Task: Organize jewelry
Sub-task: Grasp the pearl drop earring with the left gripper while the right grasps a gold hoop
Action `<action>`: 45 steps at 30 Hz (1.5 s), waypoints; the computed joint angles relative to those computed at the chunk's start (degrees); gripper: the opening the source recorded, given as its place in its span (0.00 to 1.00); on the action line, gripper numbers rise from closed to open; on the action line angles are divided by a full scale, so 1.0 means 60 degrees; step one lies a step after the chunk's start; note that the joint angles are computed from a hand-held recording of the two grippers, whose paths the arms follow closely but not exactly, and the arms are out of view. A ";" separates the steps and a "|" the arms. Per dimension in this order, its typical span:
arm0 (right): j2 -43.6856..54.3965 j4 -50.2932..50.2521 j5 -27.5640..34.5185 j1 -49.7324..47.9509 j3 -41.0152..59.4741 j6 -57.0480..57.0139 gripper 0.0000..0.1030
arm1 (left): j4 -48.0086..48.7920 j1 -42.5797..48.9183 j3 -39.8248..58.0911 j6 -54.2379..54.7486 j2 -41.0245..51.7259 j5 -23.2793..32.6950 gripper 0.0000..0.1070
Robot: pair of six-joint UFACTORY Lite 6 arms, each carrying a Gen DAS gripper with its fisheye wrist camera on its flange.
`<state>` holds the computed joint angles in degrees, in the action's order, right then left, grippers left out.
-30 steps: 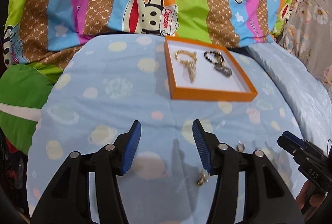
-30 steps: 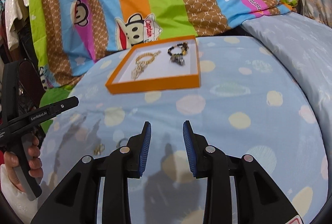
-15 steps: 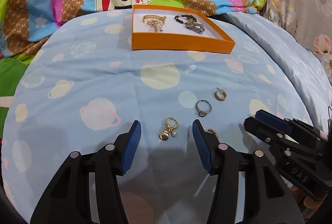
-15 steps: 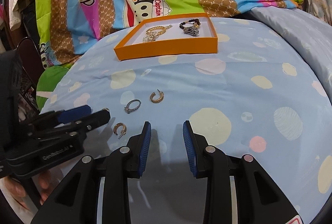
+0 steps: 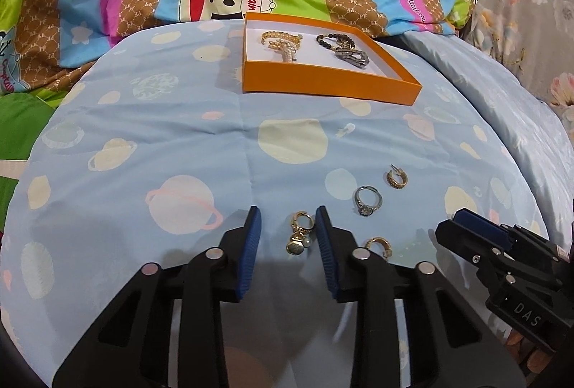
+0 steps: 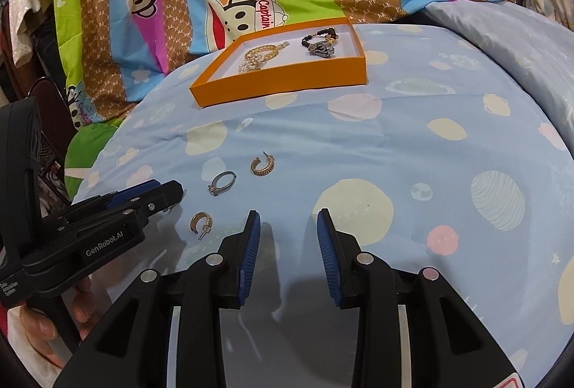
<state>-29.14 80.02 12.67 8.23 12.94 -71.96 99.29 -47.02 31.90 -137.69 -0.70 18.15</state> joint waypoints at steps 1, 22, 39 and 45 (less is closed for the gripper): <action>0.0094 0.0253 0.0042 -0.0009 0.0054 -0.0290 0.33 | 0.0039 0.0035 -0.0010 -0.0054 -0.0003 -0.0017 0.17; 0.3745 0.8461 -0.1485 0.1664 0.2705 -0.8052 0.17 | 0.2626 0.0475 -0.0324 -0.2416 -0.0216 -0.0549 0.05; 0.3118 0.5124 -0.0940 0.0770 0.2218 -0.5032 0.15 | 0.2482 0.0419 -0.0482 -0.2378 -0.0377 -0.0446 0.18; 0.3135 0.4414 -0.0723 0.0590 0.2197 -0.4395 0.15 | 0.1818 0.0239 -0.0718 -0.1912 -0.0696 -0.0215 0.31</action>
